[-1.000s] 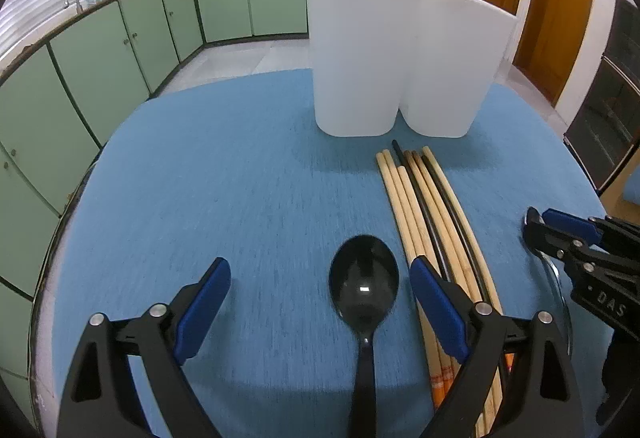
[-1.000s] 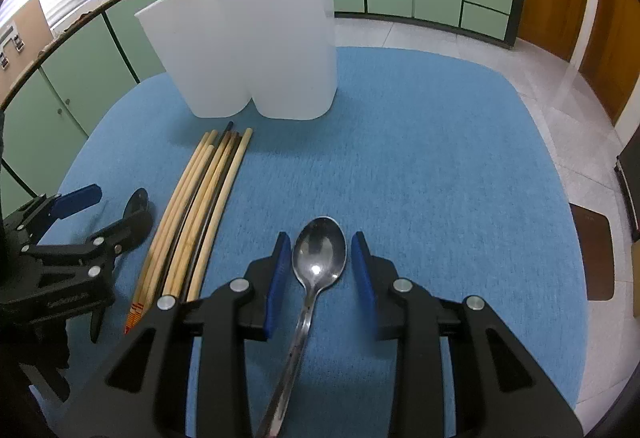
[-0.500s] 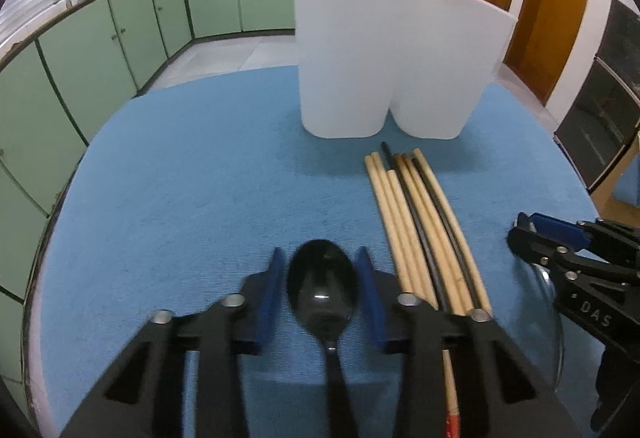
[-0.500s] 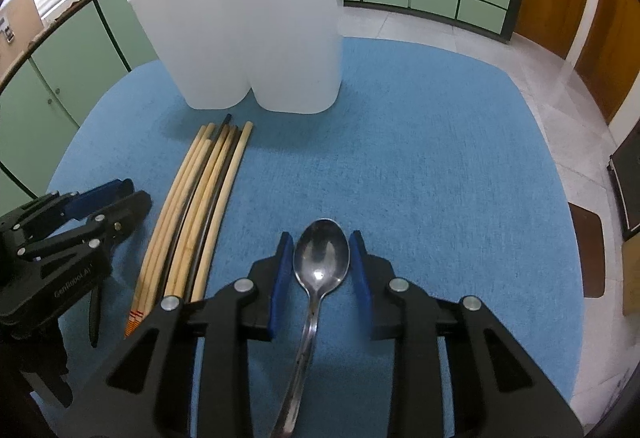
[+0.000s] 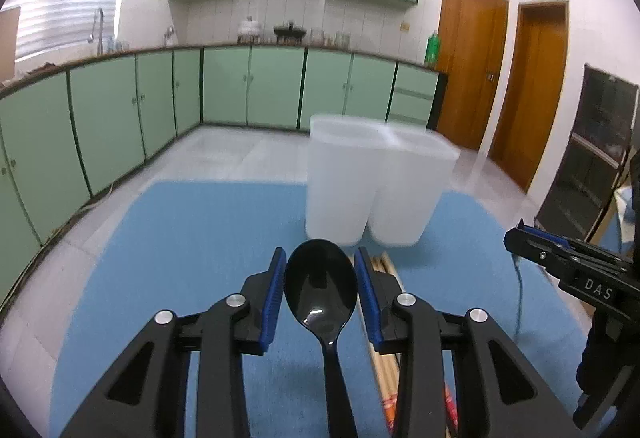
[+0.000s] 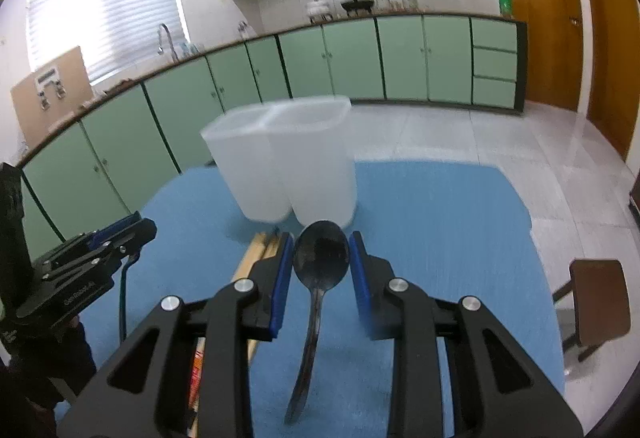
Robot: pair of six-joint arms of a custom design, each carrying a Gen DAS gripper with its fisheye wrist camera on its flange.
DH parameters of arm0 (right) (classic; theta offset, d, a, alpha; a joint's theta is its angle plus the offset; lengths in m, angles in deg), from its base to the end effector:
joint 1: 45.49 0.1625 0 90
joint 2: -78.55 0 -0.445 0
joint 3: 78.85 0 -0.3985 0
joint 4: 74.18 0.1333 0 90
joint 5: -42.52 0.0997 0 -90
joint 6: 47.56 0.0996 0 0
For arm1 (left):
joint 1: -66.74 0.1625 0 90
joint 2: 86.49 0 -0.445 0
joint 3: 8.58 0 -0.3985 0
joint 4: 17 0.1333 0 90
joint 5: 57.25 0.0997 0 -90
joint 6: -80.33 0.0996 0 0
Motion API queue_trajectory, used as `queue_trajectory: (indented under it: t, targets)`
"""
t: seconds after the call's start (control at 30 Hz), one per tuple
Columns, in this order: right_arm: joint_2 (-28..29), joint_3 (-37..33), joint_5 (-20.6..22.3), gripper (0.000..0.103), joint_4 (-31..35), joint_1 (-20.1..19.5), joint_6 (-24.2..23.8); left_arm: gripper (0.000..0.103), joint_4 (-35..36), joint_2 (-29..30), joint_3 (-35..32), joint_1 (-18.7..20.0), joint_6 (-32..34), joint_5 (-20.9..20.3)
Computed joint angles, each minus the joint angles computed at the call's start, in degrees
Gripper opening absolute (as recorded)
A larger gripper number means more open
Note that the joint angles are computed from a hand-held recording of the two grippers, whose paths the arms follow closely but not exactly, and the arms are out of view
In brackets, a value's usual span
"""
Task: Organize utensils
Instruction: 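Lift both spoons over the white holder and open both tools to drop them in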
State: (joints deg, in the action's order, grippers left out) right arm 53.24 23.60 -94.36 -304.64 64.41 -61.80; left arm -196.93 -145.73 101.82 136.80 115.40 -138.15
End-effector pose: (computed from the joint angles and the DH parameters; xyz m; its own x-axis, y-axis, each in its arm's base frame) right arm 0.2600 -0.5403 0.0228 -0.8005 0.2651 0.5375 -0.3608 0.5028 -0.7855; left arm -0.0702 -0.6307 0.2203 -0.6346 0.6205 -0.4607 0.7704 0.4599 -0.4417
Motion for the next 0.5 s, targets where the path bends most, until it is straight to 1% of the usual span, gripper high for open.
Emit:
queue_trajectory:
  t: [0.1,0.13,0.17,0.23,0.27,0.37,0.4,0.5]
  targets:
    - [-1.45,0.74,2.64,0.027,-2.61,-0.09,-1.54,0.034,-1.88,0.20,-0.44,-0.67,-0.26,-1.78]
    - [-1.94,0.95,3.49,0.027,-3.39,-0.11,-1.82,0.034,-1.59,0.54,-1.61,-1.03,-0.49,-2.29]
    - [-2.72,0.94,4.68,0.027,-3.78,-0.18,-2.09,0.034,-2.59,0.44,-1.26,-0.86,-0.19,-3.22]
    - [-3.60,0.57,5.74,0.027,-4.27,0.10,-2.69,0.034,-3.04,1.39,-3.08,-1.54,-0.70,-4.30]
    - [-4.44,0.02,6.57,0.027,-4.06,0.09,-3.42,0.034,-3.40,2.27,-4.74,-2.04,-1.18,-4.88]
    - [-5.94,-2.38,7.33,0.027,-3.41,1.02,-5.97,0.034,-5.48,4.44,-8.03,-3.23,-1.84,-5.98]
    - [-6.42,-2.97,7.76,0.027,-3.09,1.06,-6.64,0.034,-5.79,5.97,-10.62,-3.72,-2.50,-6.83]
    - [-7.82,-5.67,8.70,0.027,-1.73,0.96,-8.55,0.034,-6.66,9.74,-16.30,-4.70,-3.83,-7.32]
